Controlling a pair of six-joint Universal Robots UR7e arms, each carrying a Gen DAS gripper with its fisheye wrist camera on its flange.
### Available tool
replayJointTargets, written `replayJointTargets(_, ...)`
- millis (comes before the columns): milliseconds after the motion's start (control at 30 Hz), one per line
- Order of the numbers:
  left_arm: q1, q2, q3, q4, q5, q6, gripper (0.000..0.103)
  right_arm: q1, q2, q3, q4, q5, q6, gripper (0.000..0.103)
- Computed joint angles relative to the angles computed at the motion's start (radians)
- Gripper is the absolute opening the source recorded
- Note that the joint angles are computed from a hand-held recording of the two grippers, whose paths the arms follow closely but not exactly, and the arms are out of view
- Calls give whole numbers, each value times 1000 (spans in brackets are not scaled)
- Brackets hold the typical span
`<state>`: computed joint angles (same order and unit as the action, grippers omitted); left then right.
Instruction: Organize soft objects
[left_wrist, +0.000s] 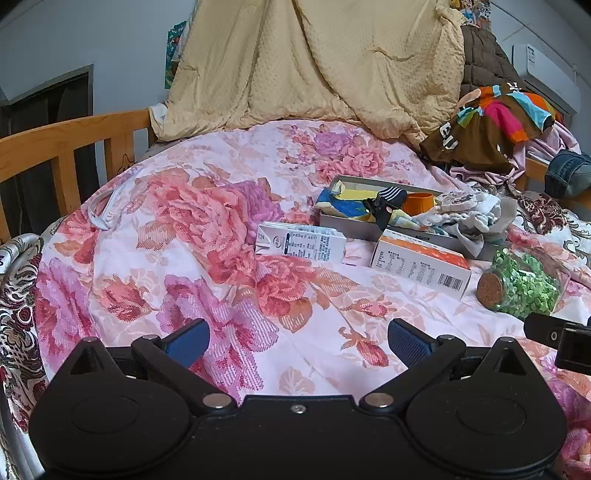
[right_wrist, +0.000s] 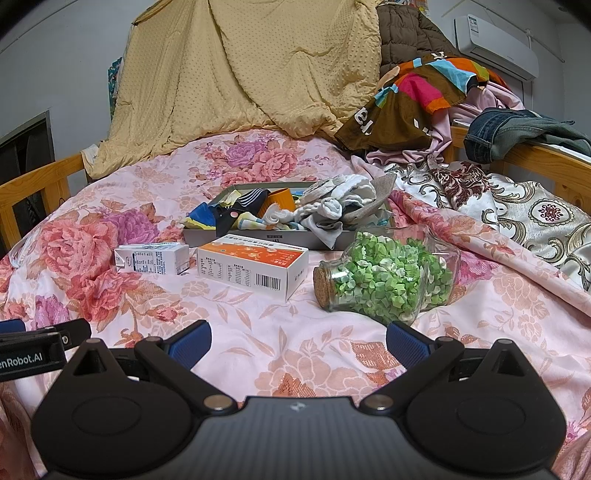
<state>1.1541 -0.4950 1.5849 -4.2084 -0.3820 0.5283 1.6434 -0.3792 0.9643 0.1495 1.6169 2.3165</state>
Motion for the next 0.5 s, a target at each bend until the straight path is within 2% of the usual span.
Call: replayJointTargets(500,-4,7,-8,-12,2,27,102,0,2,-2,2,1,-1,103)
